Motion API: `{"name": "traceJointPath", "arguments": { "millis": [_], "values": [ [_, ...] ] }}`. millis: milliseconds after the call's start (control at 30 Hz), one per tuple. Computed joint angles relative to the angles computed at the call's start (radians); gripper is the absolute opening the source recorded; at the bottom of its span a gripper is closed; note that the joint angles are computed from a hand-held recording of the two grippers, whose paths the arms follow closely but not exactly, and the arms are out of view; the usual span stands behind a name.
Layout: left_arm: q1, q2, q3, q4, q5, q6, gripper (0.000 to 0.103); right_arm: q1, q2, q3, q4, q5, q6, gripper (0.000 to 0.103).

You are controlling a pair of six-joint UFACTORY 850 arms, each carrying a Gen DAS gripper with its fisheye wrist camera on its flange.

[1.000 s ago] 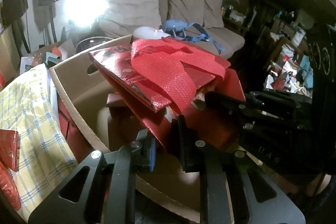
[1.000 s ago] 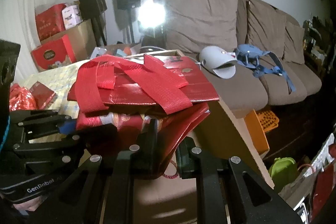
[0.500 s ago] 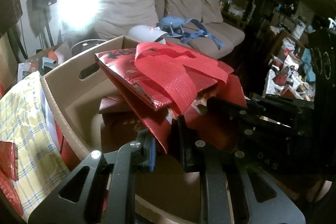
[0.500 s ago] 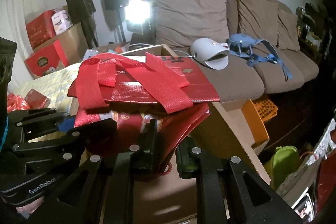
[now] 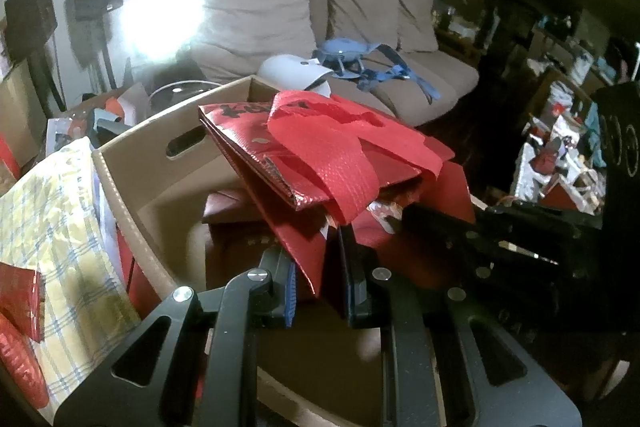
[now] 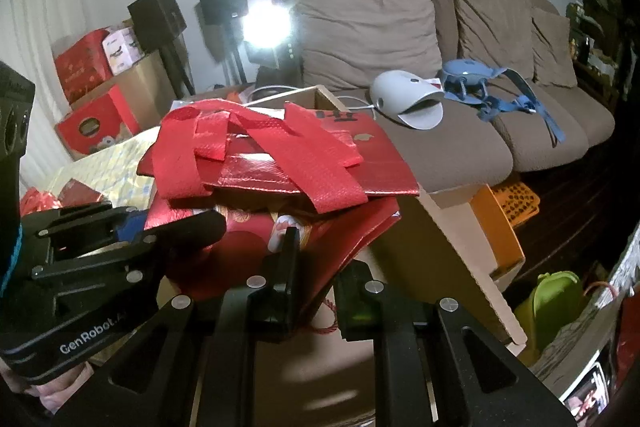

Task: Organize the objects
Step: 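Lower the red tote bag into the cardboard box with the right tool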

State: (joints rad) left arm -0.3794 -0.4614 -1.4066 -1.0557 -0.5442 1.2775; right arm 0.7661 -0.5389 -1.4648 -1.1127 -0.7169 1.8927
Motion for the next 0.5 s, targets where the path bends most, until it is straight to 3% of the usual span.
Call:
{"name": "traceJointPath", "arguments": {
  "millis": [500],
  "values": [
    [-0.018,-0.009,0.0,0.084,0.02,-0.072,0.017,-0.02,-0.012,-0.004,0.088,0.049,-0.059,0.014]
  ]
}}
